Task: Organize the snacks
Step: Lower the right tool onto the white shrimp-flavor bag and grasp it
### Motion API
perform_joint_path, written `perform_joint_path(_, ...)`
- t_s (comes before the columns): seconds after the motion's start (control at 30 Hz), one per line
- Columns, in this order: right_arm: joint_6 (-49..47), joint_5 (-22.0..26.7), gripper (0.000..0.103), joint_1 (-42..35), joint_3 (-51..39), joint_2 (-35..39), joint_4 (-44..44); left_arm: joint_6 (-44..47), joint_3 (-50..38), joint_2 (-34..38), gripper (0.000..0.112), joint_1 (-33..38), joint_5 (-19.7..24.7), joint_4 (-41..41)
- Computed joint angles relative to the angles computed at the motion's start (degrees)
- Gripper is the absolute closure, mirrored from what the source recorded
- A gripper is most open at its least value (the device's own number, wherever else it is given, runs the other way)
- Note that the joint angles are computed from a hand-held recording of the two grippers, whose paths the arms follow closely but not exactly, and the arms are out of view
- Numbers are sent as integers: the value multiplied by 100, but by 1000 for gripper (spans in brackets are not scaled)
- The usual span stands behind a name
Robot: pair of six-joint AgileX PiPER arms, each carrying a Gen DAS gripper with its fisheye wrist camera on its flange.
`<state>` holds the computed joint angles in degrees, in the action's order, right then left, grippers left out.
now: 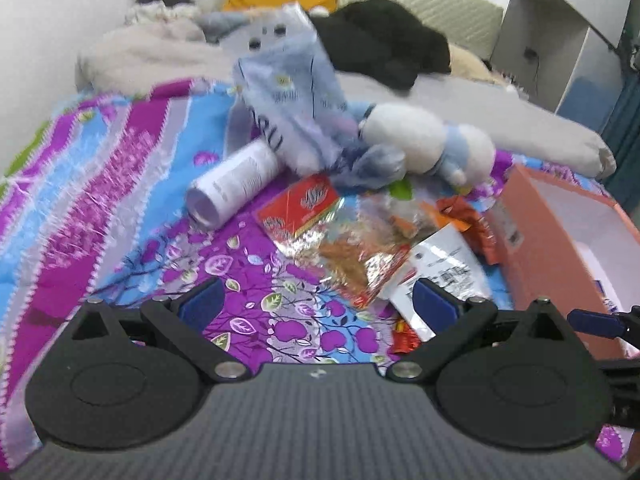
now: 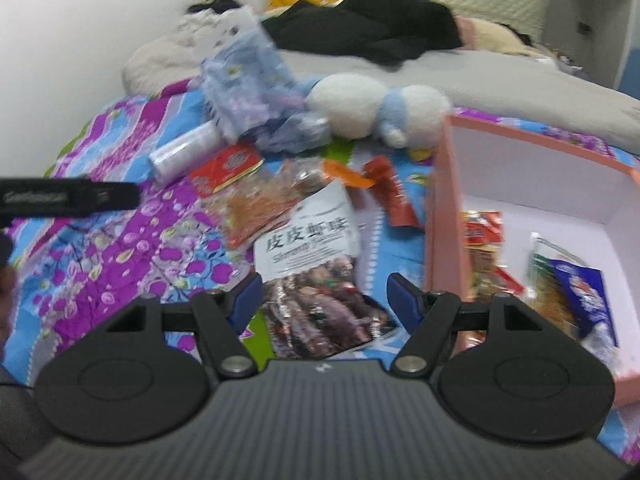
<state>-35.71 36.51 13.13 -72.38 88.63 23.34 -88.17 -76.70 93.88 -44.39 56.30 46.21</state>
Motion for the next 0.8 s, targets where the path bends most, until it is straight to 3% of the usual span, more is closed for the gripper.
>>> perform_joint_path(0.17,-136,-276,32,262,-185,577,-121,454,288,300,11,925,-1359,-509)
perform_joint_path(0.3,-54,-328,32,355,-452,1013,-198,1587,-11,804,11,1527,-2076,-1350)
perform_joint_path(0.4,-89,-449,11,349,-538,1246,-175,2113,-360,1186,11,1697,-2352,-1505)
perform_joint_path(0.43,-121,-487,11,350,-543,1302,-173,2438,-514,1336,11,1766,-2464,-1680)
perform_joint_path(0.5,-53,-438,11,363,-651,1483,-297,3357,-995,1703,11,1925,-2467,-2381)
perform_joint_path(0.57,-3,-366,11,363,-763,1645,-342,3718,-1409,2048,11,1976,-2401,-2602)
perform_joint_path(0.67,-658,-341,11,261,-751,1731,216,4608,-1952,2503,11,2060,-2346,-3233)
perform_joint_path(0.8,-1210,-184,11,175,-816,1846,681,4814,-2427,2843,9,1988,-2112,-2973)
